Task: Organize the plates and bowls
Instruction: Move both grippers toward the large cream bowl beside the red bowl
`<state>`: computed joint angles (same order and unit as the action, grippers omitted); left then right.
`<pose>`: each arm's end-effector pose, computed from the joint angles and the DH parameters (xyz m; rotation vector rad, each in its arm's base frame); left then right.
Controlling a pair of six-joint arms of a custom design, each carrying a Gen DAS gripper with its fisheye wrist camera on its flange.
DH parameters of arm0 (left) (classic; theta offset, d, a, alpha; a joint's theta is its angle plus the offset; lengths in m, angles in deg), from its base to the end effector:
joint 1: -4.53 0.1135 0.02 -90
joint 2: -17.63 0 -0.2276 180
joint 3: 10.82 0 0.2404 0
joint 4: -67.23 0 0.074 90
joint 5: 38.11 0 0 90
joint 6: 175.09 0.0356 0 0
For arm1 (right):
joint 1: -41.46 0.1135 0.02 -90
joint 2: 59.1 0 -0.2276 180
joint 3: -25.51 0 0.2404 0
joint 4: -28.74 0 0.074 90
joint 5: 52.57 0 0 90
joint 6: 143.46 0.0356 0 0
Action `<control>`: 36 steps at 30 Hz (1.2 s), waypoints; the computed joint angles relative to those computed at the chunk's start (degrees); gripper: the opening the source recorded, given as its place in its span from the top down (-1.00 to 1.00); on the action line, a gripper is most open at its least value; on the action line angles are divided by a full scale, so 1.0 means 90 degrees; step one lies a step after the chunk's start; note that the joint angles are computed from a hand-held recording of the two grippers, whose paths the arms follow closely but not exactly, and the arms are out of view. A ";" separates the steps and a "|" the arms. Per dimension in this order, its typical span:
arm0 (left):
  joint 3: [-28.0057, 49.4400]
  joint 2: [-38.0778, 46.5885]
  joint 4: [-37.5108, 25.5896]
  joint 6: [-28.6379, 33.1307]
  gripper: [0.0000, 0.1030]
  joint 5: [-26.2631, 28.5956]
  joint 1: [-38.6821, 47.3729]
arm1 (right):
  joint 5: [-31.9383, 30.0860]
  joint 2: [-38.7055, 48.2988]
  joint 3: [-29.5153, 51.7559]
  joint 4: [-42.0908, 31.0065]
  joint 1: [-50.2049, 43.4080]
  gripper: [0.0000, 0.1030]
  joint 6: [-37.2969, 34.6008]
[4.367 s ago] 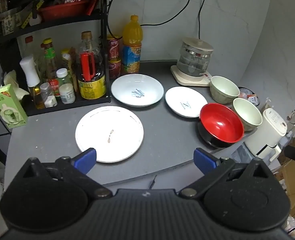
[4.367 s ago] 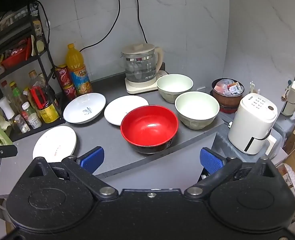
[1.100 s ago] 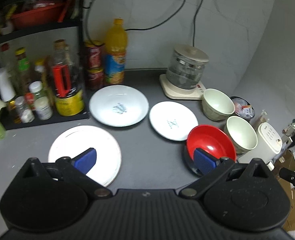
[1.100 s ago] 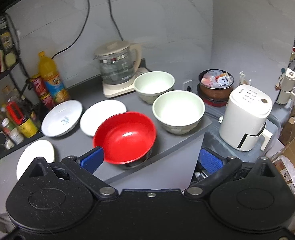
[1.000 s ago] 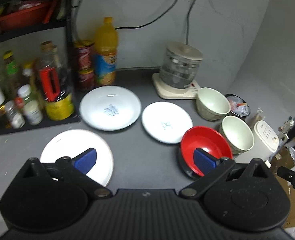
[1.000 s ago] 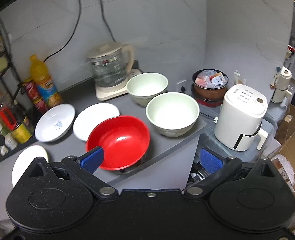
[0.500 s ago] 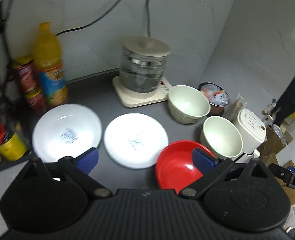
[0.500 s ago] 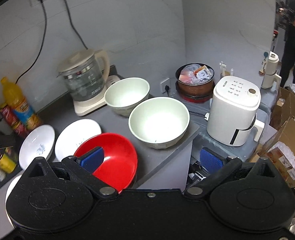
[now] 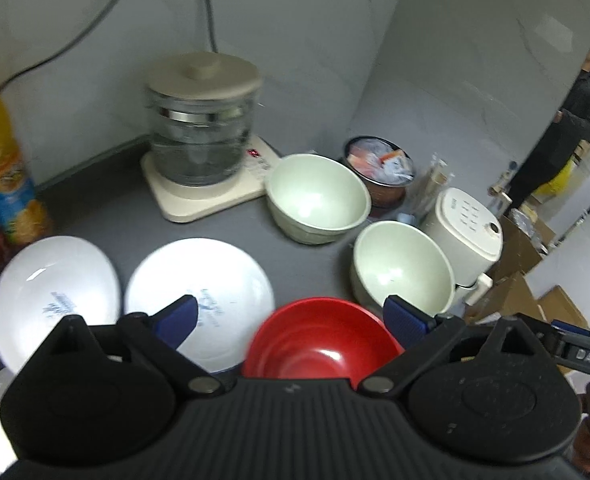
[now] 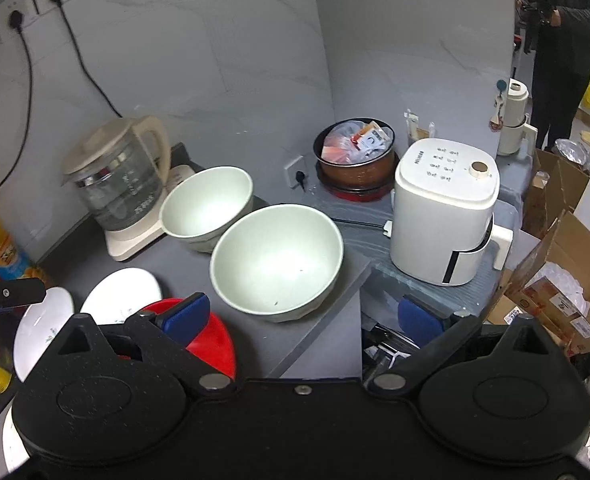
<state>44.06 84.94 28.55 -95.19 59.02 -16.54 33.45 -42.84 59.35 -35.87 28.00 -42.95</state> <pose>0.2183 -0.0888 0.1866 0.2929 2.4762 -0.3861 0.1030 -0.0221 0.1697 0.4643 2.3443 0.0588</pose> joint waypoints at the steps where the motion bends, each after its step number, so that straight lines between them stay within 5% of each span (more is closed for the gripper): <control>1: 0.0076 0.0167 0.0069 -0.0043 -0.88 -0.0006 -0.0062 | -0.0124 0.0187 -0.0040 0.0175 -0.0170 -0.90 -0.0108; 17: 0.1643 0.3049 0.0943 -0.0549 -0.40 0.0037 -0.0404 | -0.1374 0.3879 0.0012 0.3033 -0.1352 -0.39 -0.0141; 23: 0.2756 0.4301 0.0804 -0.0452 -0.32 0.0109 -0.0592 | -0.1572 0.5385 0.0216 0.3910 -0.1470 -0.15 0.0185; 36: 0.4691 0.6480 0.0227 -0.0631 -0.17 0.0022 -0.1082 | -0.1324 0.7689 0.0791 0.5145 -0.1216 0.03 0.0842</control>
<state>86.28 143.26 30.60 -100.88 59.21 -26.28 21.53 26.36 66.47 10.43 17.06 -35.38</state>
